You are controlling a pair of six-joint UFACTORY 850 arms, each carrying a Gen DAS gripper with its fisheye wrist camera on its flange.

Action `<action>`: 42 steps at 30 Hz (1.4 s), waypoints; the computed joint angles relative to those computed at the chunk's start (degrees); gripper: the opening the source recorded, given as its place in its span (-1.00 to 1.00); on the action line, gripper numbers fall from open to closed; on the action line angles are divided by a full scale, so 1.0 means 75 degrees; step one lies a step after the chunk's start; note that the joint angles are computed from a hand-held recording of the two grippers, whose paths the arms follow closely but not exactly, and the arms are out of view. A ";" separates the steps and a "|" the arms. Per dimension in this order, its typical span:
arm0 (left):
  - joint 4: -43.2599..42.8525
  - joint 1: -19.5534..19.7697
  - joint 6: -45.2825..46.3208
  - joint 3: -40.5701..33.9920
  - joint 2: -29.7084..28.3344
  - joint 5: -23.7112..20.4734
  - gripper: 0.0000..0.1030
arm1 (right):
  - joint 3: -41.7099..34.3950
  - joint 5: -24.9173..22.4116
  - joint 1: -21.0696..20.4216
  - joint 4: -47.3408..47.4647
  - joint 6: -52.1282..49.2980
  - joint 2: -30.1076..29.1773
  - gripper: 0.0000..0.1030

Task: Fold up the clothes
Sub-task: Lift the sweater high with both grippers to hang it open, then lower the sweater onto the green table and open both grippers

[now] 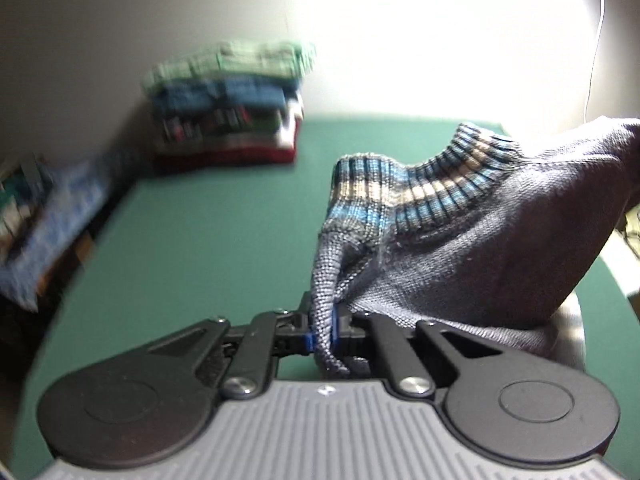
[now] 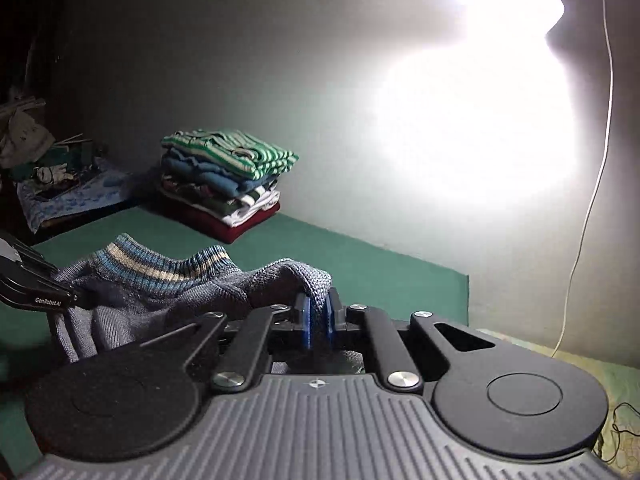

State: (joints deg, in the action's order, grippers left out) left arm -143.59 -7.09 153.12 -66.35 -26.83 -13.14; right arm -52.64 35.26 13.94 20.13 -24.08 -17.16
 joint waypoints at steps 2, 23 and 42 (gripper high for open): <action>-0.0081 0.0125 0.0162 -0.0076 0.0169 -0.0248 -0.93 | -0.0042 0.0321 0.0095 0.0338 -0.0252 0.0090 -0.87; 0.2790 0.1666 -0.2161 -0.1087 0.1403 -0.3398 -0.90 | 0.0142 0.3603 0.1474 0.2398 -0.0596 0.1386 -0.88; 0.5214 0.1371 -0.4001 -0.1743 0.0711 -0.2206 -0.90 | -0.0146 0.2951 0.1847 0.3445 -0.0410 0.0852 -0.87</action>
